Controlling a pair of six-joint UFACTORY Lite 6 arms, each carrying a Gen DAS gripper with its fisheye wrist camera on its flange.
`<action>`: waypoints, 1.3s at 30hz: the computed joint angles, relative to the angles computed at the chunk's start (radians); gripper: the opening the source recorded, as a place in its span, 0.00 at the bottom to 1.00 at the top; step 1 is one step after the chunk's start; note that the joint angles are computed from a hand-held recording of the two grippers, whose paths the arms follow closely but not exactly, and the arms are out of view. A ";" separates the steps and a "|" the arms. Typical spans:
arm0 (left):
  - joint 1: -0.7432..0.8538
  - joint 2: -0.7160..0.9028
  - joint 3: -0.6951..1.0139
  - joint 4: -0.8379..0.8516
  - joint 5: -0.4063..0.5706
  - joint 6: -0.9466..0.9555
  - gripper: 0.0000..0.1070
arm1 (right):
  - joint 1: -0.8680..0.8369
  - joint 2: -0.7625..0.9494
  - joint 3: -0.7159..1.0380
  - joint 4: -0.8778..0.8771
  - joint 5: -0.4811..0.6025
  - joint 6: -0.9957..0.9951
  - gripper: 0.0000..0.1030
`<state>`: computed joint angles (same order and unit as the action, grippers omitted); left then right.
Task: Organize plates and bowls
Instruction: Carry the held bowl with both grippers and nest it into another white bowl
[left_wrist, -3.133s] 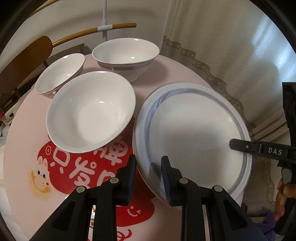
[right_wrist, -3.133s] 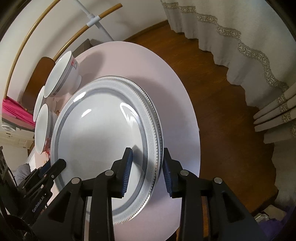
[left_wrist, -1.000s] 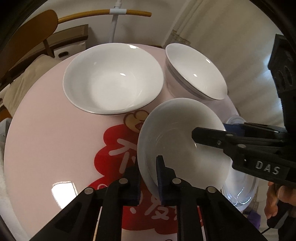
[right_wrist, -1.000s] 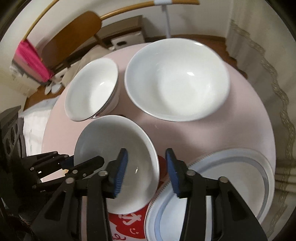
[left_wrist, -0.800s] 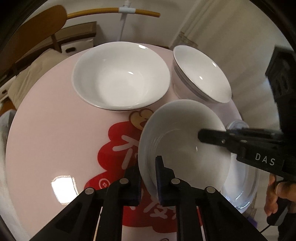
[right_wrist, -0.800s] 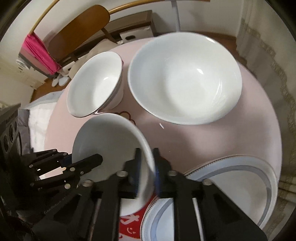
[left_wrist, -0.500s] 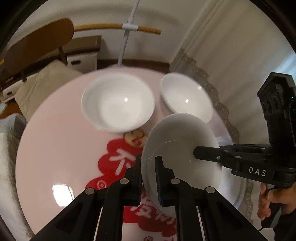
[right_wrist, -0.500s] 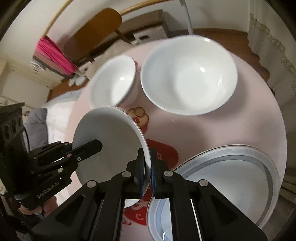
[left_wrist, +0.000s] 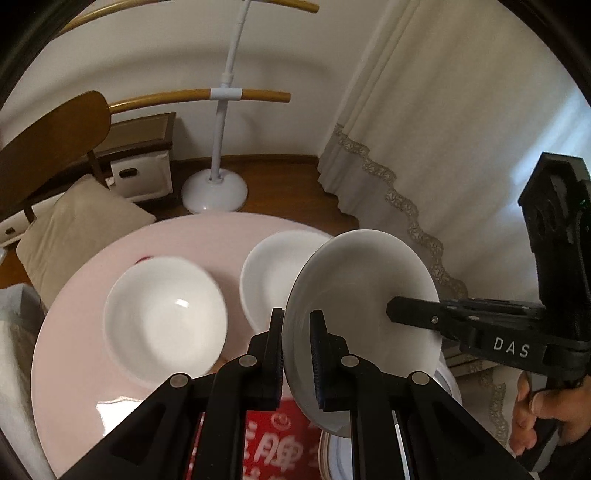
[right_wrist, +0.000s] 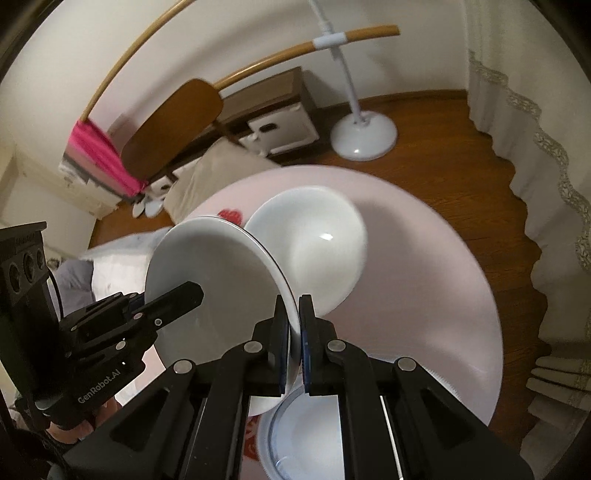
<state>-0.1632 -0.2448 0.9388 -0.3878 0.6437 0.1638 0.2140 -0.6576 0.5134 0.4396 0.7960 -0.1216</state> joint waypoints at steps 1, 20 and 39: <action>-0.010 0.028 0.014 0.003 -0.011 -0.008 0.08 | -0.019 0.021 0.000 0.017 -0.016 -0.024 0.05; -0.095 0.536 0.406 0.081 -0.083 -0.133 0.08 | -0.071 0.298 0.051 0.023 -0.198 -0.032 0.10; -0.035 0.602 0.421 0.036 -0.089 -0.055 0.08 | 0.087 0.388 0.059 -0.200 -0.334 0.293 0.15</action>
